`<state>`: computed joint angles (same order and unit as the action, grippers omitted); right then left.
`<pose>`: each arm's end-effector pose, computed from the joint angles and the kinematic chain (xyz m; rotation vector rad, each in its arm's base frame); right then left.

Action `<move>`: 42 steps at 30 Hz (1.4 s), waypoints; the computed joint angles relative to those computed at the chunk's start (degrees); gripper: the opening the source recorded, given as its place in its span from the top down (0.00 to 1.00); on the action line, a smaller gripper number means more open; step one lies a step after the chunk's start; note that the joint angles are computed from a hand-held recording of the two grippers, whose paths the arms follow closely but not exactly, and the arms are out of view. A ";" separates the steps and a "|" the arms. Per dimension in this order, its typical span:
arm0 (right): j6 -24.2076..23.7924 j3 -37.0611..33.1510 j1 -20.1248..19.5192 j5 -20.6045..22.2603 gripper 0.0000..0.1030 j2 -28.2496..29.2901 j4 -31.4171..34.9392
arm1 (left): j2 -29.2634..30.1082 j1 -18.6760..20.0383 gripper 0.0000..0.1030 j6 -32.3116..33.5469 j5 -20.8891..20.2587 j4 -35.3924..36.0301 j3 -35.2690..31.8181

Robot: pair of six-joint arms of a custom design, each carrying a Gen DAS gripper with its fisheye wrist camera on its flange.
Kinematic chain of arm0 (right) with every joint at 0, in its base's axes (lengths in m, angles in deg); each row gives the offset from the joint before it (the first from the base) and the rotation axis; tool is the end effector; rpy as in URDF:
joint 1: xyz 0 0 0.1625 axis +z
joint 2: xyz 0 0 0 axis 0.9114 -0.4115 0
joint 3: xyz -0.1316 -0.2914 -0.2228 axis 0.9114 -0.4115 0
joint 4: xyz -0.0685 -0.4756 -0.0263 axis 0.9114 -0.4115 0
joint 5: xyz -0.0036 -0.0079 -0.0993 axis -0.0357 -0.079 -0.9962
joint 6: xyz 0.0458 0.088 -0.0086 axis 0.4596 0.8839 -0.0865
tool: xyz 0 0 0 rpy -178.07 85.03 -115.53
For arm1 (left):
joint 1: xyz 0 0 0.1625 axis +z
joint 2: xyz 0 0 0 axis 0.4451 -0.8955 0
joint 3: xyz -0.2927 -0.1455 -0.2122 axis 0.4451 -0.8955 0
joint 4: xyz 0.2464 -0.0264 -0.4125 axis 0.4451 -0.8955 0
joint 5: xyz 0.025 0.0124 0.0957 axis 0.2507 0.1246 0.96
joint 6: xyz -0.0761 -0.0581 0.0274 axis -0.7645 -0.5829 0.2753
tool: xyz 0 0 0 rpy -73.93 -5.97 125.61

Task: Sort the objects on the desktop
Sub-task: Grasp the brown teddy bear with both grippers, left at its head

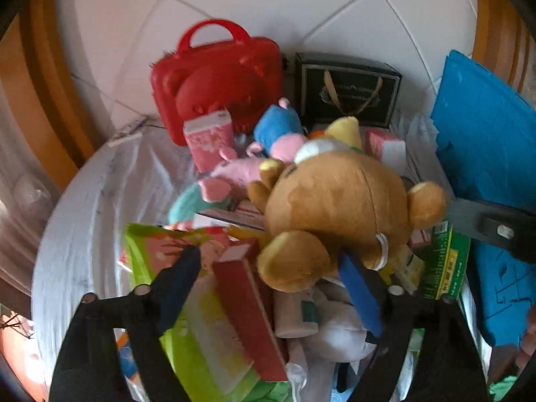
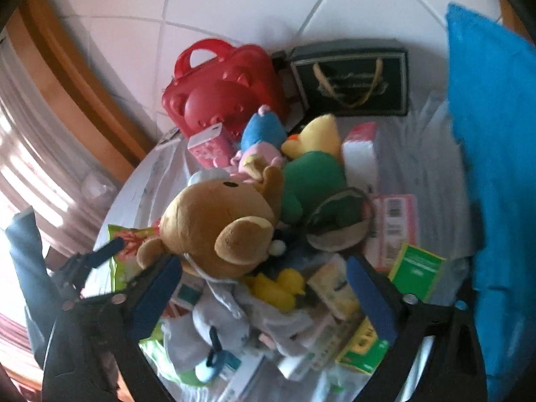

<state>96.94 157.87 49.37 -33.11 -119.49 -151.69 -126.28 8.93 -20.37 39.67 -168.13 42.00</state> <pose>0.2921 -0.4272 0.2145 0.2390 -2.6489 0.8386 -0.2581 -0.4405 0.2365 0.6456 2.2727 -0.6756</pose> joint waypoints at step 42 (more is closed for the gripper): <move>-3.01 -6.98 14.35 -14.22 0.99 -5.85 1.55 | 3.29 -13.30 0.75 8.76 0.41 -6.62 -6.98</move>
<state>93.93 150.89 63.71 -47.32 -125.35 -150.14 -122.98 -4.37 -11.60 40.08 -174.76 35.02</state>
